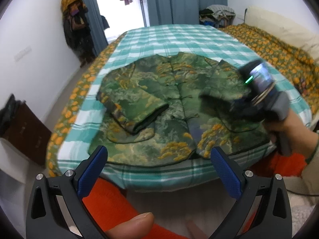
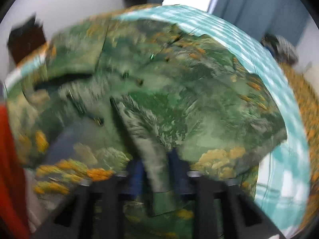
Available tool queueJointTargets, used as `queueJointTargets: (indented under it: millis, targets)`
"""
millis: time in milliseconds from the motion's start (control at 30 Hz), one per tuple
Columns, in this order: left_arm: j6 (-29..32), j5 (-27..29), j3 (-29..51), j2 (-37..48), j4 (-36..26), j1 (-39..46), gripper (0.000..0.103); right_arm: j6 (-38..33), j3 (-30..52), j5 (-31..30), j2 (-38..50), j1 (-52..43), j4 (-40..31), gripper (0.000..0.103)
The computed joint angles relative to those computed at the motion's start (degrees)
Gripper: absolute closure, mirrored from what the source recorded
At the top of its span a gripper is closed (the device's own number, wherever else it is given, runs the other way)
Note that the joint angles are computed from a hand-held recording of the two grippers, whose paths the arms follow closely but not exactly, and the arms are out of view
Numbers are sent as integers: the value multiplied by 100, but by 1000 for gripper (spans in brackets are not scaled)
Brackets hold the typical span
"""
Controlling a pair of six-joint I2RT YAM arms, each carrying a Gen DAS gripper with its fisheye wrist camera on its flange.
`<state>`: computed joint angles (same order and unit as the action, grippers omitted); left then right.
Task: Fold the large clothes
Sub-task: 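Grasp the tucked jacket sleeve with the right tool and pull it outward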
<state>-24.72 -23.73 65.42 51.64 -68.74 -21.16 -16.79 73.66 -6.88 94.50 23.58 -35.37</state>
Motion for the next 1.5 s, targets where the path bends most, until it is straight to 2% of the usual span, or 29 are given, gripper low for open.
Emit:
queueJointTargets:
  millis: [133,233,300,367,400,467,567,667,800,867,1000,1167,1200,1233,1267,1333,1500]
  targets:
    - [389,991,-271,-165,370,609,0,-117,596,-587,-837,-1020,-538,89]
    - [504,747,-423,-62,541,377,0,-409,1389,-378,-900,-1958,-666,89]
    - [462,339,-497,34,597,62,0,-659,1705,186,-822,-2512,-369,88]
    - [511,242,-516,85,642,0,0,-864,1782,1103,-696,-2875,86,69]
    - [522,174,-514,129,665,-46,0,-926,1644,1418,-724,-2992,387,54]
    - [655,58,-501,223,708,24,0,-926,1319,1508,-913,-3271,732,51]
    - [1080,209,-517,375,889,515,0,-693,766,956,-1304,-3573,546,51]
    - [1794,480,-561,604,1347,1287,0,-423,-405,442,-2148,-3407,310,51]
    - [3242,1868,-167,1661,1781,2698,0,53,-1798,-334,-3171,-3128,-155,51]
    - [3659,2176,83,2331,1837,2993,0,342,-2342,-469,-3568,-2728,-384,51]
    - [3994,1753,75,3424,2726,3045,0,553,-2771,-222,-3857,-1750,-620,51]
    - [3928,1572,421,4536,3172,3205,2,790,-2680,-2,-4090,-1033,-785,51]
    - [3912,1633,484,4651,3206,3256,6,839,-2681,21,-4164,-956,-840,51]
    - [3899,1775,533,4699,3183,3316,26,905,-2704,19,-4206,-863,-852,51]
    - [3859,1940,604,4738,3113,3390,59,969,-2731,32,-4233,-767,-860,51]
    - [3687,2271,781,4750,2901,3564,90,987,-2821,49,-4322,-645,-881,51]
    - [3563,2939,1071,4013,2500,4235,93,997,-2881,86,-4401,-579,-860,51]
